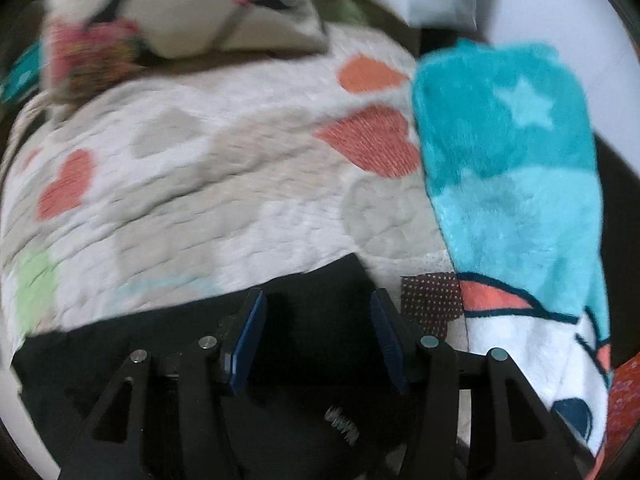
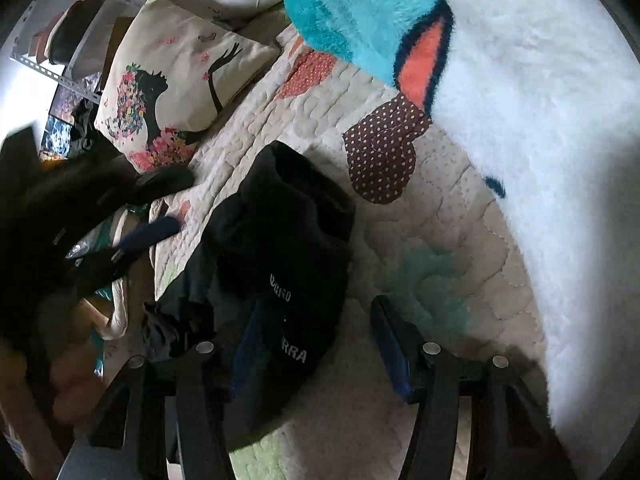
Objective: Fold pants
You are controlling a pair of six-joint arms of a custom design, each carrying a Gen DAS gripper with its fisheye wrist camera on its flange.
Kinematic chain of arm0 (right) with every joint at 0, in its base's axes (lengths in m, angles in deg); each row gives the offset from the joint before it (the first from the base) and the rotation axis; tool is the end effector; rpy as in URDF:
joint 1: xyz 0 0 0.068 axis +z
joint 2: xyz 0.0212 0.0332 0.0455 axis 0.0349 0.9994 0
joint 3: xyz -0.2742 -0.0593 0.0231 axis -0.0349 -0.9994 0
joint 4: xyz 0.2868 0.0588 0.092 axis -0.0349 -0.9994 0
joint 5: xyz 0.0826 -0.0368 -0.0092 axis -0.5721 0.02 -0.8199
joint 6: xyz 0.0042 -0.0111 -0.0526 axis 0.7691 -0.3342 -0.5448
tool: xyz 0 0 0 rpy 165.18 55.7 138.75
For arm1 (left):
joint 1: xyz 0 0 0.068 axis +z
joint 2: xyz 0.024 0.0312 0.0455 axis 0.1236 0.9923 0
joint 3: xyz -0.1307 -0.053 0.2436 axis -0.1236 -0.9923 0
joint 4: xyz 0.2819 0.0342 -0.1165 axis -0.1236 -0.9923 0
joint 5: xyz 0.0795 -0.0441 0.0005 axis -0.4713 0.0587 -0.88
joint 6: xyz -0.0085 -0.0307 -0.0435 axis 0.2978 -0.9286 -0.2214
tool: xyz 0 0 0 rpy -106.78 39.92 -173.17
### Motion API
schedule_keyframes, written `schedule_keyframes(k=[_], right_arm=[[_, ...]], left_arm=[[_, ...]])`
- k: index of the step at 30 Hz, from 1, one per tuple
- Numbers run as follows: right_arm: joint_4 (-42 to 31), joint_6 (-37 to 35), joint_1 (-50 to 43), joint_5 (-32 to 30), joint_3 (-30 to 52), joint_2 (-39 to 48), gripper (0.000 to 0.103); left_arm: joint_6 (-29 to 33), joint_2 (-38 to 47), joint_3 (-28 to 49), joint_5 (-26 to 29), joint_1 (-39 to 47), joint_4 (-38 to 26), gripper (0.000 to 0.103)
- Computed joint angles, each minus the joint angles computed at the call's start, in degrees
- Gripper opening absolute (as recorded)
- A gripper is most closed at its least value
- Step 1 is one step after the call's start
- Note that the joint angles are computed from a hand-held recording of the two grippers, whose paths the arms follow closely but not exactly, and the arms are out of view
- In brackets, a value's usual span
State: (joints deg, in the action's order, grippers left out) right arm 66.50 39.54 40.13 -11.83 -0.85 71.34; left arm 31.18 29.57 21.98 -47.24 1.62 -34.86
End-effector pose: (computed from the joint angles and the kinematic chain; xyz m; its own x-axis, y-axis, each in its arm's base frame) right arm 0.1695 0.1282 0.0645 -0.7284 0.5397 -0.4221 0.1877 0.7497 0.6346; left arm 0.3240 -0.0403 0.1319 -0.9071 0.2196 -0.3590 0.3036 0.9323 -0.1967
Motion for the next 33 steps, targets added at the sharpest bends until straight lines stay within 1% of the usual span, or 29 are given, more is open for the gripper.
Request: schedule_keyframes(k=[1,2,4,6,7,8,9,11,13,14,15,18,20,21,24,26,27,29,31,33], right_arm=[[0.62,-0.27,0.03,0.17,0.01,0.43,0.061],[0.95,-0.67,0.17,0.33,0.13,0.79,0.062],[1.60,-1.36,0.18,0.21,0.63,1.62,0.063],[1.62,-2.11,-0.13,-0.28,1.29,2.43,0.063],[0.93,-2.91,-0.52,-0.96,1.82,2.61,0.063],[-0.68,-4.10,-1.11,-2.00,2.66,2.54,0.063],[-2.43,-5.25,-1.55,-2.71,3.51,2.35,0.063],[-4.57,-8.25,-2.19,-3.74,4.81,1.85,0.052],[-4.86,-10.06,-2.46,-4.73,5.15,1.21,0.026],[-4.50,-10.43,-2.45,-5.24,4.95,0.62,0.024],[-4.42,-10.87,-2.08,-5.27,4.76,-0.37,0.023],[-7.83,-13.04,1.72,-2.53,5.59,-5.22,0.020],[-11.13,-14.81,5.15,-0.17,6.87,-8.72,0.020],[-12.77,-15.57,7.24,1.47,7.73,-9.97,0.020],[-16.68,-17.80,14.11,6.01,11.30,-11.02,0.020],[-17.39,-19.32,16.78,7.14,13.86,-9.29,0.020],[-18.06,-20.63,18.64,7.75,16.36,-7.03,0.020],[-18.61,-22.32,20.87,7.90,19.65,-3.54,0.020],[-19.29,-24.04,22.91,6.86,24.68,2.03,0.020],[-19.82,-25.57,24.72,5.87,29.09,7.61,0.020]], left_arm=[[0.57,2.27,1.36,-0.90,-1.71,-0.37,0.053],[1.13,3.38,1.80,-2.38,-2.89,-0.07,0.059],[3.15,4.76,1.51,-6.32,-5.53,1.92,0.067],[5.62,5.66,1.22,-10.38,-7.72,2.53,0.067],[7.06,5.03,0.23,-12.45,-8.75,3.47,0.057],[7.36,3.99,-0.96,-14.56,-9.31,4.67,0.034],[7.64,3.14,-1.83,-16.43,-9.52,5.39,0.029],[8.47,0.74,-2.53,-12.12,-6.17,4.21,0.020],[8.35,-1.88,-2.90,-8.58,-2.99,2.40,0.016],[8.44,-3.64,-3.42,-7.27,-1.59,1.80,0.015],[8.75,-5.75,-4.07,-5.95,-0.18,1.10,0.015],[10.93,-12.94,-5.93,-1.57,5.31,-1.81,0.014],[11.92,-16.18,-4.92,2.69,9.73,-5.44,0.013],[13.76,-18.09,-4.34,6.17,13.76,-8.24,0.013],[17.80,-19.15,-1.57,12.09,22.00,-13.30,0.012],[22.37,-18.13,0.72,16.79,30.57,-17.38,0.012],[23.39,-17.43,1.15,18.21,33.36,-18.02,0.012],[26.64,-13.78,3.26,21.94,41.66,-20.22,0.012],[29.73,-9.10,5.74,25.52,48.50,-22.79,0.012],[31.80,-4.11,7.83,27.69,54.01,-24.38,0.012]])
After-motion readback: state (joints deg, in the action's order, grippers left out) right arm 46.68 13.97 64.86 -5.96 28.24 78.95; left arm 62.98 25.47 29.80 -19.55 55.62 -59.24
